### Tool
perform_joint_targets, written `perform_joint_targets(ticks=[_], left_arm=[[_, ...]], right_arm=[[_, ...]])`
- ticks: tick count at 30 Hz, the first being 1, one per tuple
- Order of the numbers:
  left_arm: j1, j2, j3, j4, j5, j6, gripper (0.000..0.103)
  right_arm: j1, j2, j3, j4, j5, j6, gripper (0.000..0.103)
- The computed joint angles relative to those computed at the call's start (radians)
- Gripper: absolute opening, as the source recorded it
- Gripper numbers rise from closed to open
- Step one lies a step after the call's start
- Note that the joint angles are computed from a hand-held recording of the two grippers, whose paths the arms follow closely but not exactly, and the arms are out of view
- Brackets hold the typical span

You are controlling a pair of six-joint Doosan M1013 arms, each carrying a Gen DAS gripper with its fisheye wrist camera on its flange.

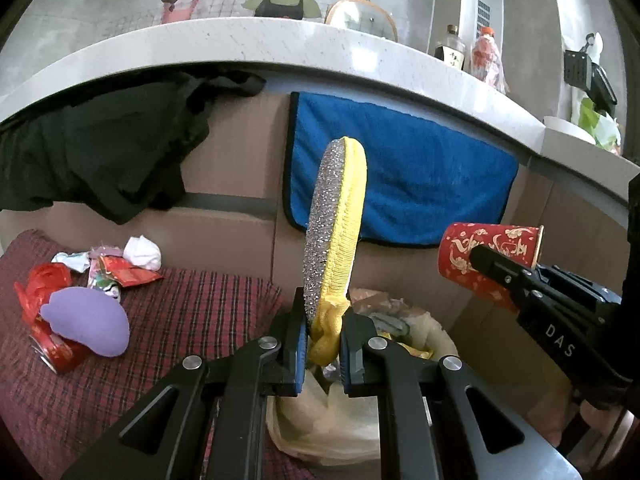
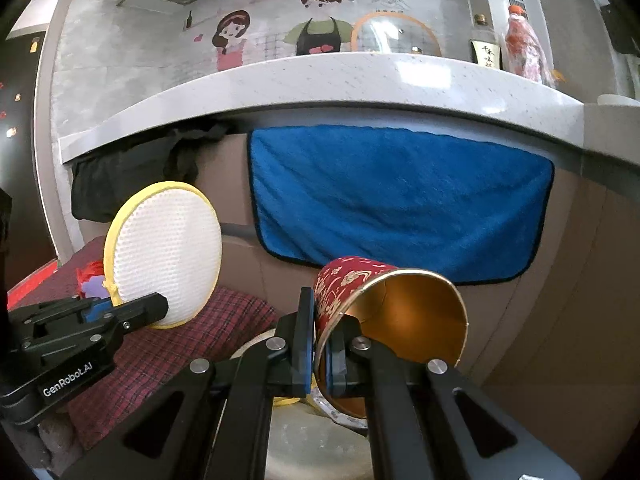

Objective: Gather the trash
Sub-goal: 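Carry the scrubber and red cup over the bin and open both grippers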

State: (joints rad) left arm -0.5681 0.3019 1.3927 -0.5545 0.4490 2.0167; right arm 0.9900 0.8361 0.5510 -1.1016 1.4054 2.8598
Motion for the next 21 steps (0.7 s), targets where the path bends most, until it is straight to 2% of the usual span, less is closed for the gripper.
perform_joint_targets(ticks=[21], left_arm=[[-0.007, 0.038, -0.016, 0.028, 0.052, -0.043, 0.013]], right_arm=[[-0.018, -0.012, 0.043, 0.051, -0.021, 0.028, 0.003]])
